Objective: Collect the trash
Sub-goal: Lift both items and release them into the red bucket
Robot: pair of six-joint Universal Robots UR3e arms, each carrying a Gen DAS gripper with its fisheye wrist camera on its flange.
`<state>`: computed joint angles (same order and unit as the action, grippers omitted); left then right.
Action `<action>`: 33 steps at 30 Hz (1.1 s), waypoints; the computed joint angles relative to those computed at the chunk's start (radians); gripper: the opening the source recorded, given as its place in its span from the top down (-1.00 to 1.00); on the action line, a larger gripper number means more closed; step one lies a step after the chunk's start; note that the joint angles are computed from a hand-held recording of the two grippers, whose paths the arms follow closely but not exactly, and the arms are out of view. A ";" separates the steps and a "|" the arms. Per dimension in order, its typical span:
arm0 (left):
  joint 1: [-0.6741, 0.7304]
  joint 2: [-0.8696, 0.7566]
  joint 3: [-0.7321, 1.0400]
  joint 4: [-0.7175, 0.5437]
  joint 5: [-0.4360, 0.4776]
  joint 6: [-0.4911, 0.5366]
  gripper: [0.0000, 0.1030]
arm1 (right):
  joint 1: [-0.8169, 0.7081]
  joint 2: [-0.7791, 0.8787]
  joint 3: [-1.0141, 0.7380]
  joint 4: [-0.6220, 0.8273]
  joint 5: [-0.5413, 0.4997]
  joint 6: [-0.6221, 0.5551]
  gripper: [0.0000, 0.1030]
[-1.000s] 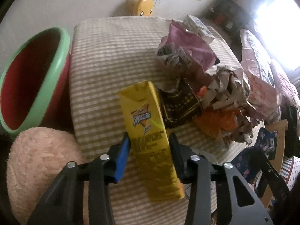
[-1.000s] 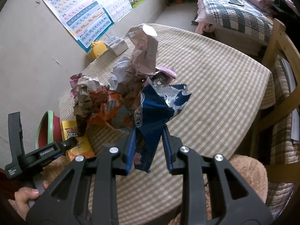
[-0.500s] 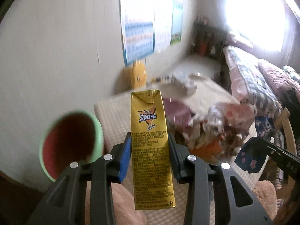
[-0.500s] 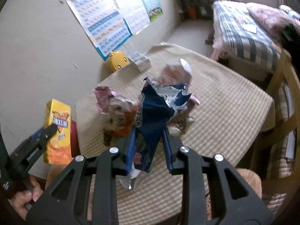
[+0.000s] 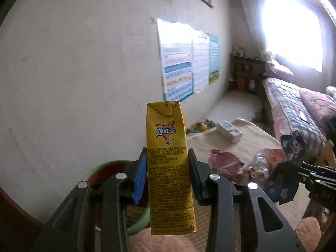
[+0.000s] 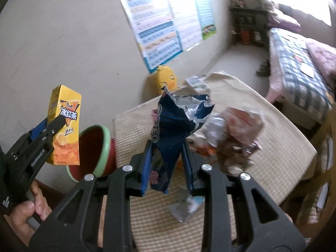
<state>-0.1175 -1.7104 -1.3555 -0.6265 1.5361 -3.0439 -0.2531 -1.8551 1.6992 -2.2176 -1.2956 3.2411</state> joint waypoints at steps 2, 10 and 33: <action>0.048 0.013 -0.009 -0.017 -0.033 -0.001 0.33 | 0.049 0.058 -0.046 -0.016 -0.007 0.012 0.47; 0.196 0.033 -0.076 -0.005 -0.062 0.012 0.33 | 0.240 0.309 -0.274 -0.038 -0.022 0.029 0.46; 0.354 -0.103 -0.077 0.091 -0.021 0.079 -0.45 | 0.472 0.946 -1.027 0.209 -0.045 -0.074 -0.31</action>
<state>0.2363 -1.8134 -1.4327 -0.5353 1.5148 -2.9649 0.2190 -0.9091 0.6725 -2.0090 -1.3410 3.1671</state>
